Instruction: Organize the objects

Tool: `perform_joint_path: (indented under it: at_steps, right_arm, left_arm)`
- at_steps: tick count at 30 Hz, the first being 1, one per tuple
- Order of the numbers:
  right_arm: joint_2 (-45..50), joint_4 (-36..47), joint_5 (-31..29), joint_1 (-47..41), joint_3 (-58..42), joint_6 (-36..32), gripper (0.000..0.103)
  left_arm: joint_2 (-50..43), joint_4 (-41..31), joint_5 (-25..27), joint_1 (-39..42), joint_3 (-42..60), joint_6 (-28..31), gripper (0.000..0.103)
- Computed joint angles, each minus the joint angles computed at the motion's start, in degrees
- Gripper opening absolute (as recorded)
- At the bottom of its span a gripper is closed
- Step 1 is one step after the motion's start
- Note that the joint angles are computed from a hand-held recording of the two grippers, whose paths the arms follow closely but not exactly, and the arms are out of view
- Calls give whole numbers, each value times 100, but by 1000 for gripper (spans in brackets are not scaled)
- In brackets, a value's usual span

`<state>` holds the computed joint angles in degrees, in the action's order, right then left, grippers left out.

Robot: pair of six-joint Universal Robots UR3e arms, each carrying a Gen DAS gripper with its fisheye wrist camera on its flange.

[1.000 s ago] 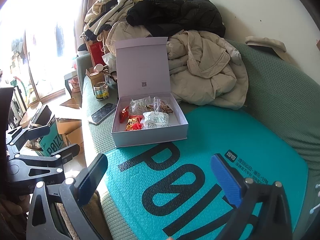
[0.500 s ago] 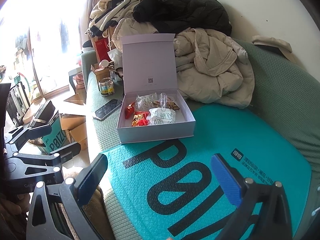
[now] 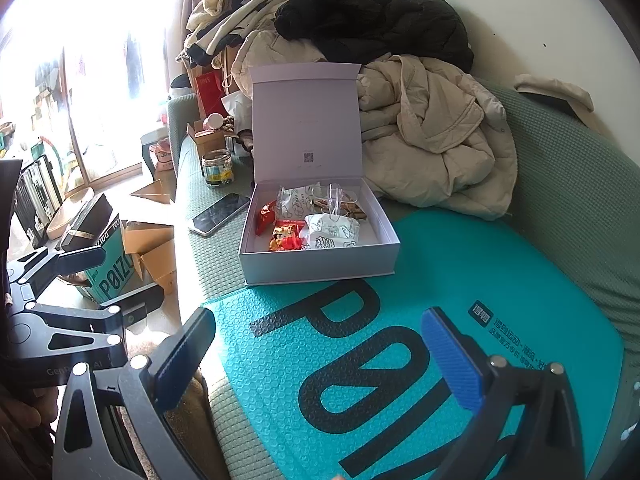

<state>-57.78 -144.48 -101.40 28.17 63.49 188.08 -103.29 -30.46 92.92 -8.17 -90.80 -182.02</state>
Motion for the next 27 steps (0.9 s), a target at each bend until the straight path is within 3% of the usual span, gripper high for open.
perform_joint_path:
  at_steps: [27]
  right_arm:
    - [-4,19,21,-19,44,-54,103]
  left_arm:
    - [31,-87,-2,-37,-27,-59,90]
